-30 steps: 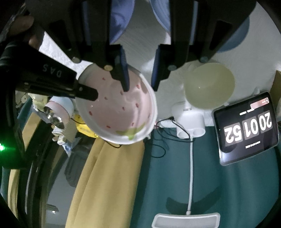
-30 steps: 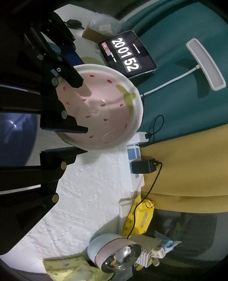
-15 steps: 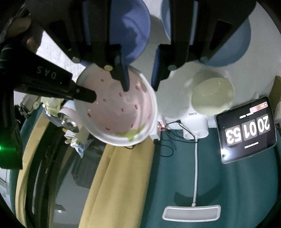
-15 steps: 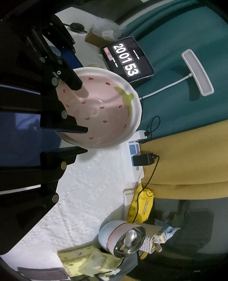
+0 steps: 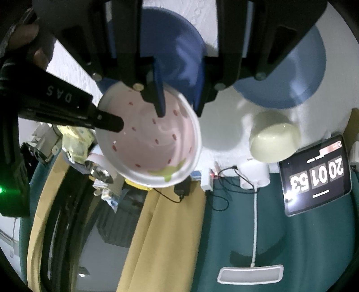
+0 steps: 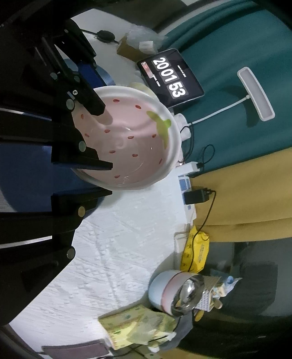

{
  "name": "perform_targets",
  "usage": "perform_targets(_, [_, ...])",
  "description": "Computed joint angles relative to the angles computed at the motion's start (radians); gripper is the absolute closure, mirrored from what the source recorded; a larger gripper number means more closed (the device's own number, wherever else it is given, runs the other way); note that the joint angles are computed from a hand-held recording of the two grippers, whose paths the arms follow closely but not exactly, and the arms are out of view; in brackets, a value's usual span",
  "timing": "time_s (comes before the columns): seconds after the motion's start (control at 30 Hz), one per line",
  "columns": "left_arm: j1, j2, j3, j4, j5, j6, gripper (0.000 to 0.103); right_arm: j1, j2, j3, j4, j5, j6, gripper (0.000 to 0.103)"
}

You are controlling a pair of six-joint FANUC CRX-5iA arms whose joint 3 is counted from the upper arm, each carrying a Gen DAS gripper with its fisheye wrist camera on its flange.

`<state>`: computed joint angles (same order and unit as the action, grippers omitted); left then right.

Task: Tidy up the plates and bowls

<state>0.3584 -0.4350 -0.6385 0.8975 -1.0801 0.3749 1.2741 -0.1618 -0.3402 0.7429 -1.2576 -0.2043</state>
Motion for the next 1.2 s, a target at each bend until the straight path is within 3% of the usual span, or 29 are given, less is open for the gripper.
perform_targets(0.4, [0.034, -0.052, -0.053, -0.044, -0.051, -0.019, 0.077, 0.065, -0.019, -0.046, -0.036, -0.035, -0.087, 0.087])
perform_targets(0.7, [0.055, -0.078, -0.072, -0.088, -0.072, -0.019, 0.077, 0.086, -0.033, -0.083, -0.058, -0.004, -0.168, 0.087])
perform_targets(1.2, [0.044, -0.072, -0.072, -0.158, -0.067, -0.007, 0.075, 0.094, -0.004, -0.080, -0.098, -0.016, -0.133, 0.087])
